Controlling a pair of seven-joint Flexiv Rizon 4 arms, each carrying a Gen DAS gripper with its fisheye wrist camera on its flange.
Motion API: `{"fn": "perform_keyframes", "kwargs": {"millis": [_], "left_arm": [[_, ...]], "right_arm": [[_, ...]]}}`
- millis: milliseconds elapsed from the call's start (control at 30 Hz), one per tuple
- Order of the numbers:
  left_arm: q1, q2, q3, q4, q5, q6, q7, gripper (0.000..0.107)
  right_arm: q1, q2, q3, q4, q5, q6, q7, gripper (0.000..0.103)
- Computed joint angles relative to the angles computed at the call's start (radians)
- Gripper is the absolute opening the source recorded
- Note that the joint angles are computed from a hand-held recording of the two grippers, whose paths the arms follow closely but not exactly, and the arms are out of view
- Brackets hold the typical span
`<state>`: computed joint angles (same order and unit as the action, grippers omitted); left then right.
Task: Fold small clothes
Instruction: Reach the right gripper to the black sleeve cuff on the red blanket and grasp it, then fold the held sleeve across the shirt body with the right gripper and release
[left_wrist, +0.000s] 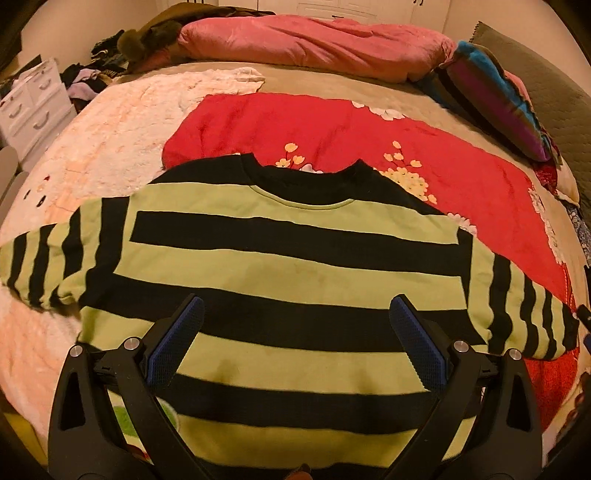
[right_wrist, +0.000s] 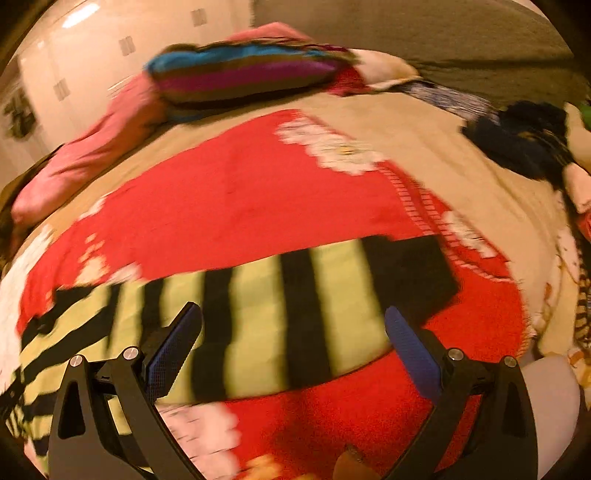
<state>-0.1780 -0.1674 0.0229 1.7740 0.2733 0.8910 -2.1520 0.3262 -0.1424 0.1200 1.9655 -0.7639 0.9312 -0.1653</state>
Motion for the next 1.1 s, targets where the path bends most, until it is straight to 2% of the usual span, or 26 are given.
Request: {"fn": "perform_keyframes", "kwargs": {"millis": [100, 233, 467, 600, 700, 833, 933, 967, 1033, 1067, 1100], "left_arm": [[-0.013, -0.018, 0.011, -0.013, 0.070, -0.008, -0.040, 0.094], [-0.010, -0.033, 0.017, -0.007, 0.082, -0.004, -0.049, 0.094], [-0.016, -0.053, 0.039, 0.001, 0.142, 0.032, -0.090, 0.094], [-0.015, -0.053, 0.048, 0.014, 0.160, 0.041, -0.106, 0.094], [-0.015, -0.051, 0.052, 0.020, 0.176, 0.039, -0.110, 0.094], [-0.008, -0.048, 0.053, 0.030, 0.180, 0.036, -0.109, 0.094], [0.000, -0.044, 0.051, 0.042, 0.168, 0.047, -0.102, 0.094], [0.001, -0.043, 0.051, 0.045, 0.166, 0.048, -0.100, 0.094], [0.002, -0.038, 0.051, 0.051, 0.169, 0.052, -0.101, 0.094], [0.003, -0.037, 0.051, 0.053, 0.170, 0.054, -0.102, 0.094], [0.003, -0.035, 0.051, 0.055, 0.170, 0.056, -0.103, 0.094]], "right_arm": [[-0.031, 0.019, -0.021, 0.029, -0.022, -0.028, 0.016, 0.099], [-0.076, 0.017, -0.032, 0.046, 0.012, -0.041, -0.011, 0.099], [-0.134, -0.025, -0.044, 0.054, 0.164, 0.046, -0.126, 0.099], [-0.150, -0.071, -0.033, 0.016, 0.331, 0.057, -0.238, 0.099], [-0.139, -0.077, -0.044, 0.014, 0.347, 0.063, -0.245, 0.099], [-0.138, -0.079, -0.048, 0.028, 0.368, 0.135, -0.258, 0.098], [-0.131, -0.074, -0.069, 0.046, 0.332, 0.201, -0.232, 0.068], [-0.137, -0.072, -0.065, 0.052, 0.340, 0.235, -0.247, 0.054], [-0.157, -0.077, -0.034, 0.043, 0.419, 0.280, -0.324, 0.043], [-0.154, -0.074, -0.035, 0.044, 0.424, 0.286, -0.335, 0.035], [-0.151, -0.070, -0.035, 0.045, 0.430, 0.294, -0.346, 0.031]]}}
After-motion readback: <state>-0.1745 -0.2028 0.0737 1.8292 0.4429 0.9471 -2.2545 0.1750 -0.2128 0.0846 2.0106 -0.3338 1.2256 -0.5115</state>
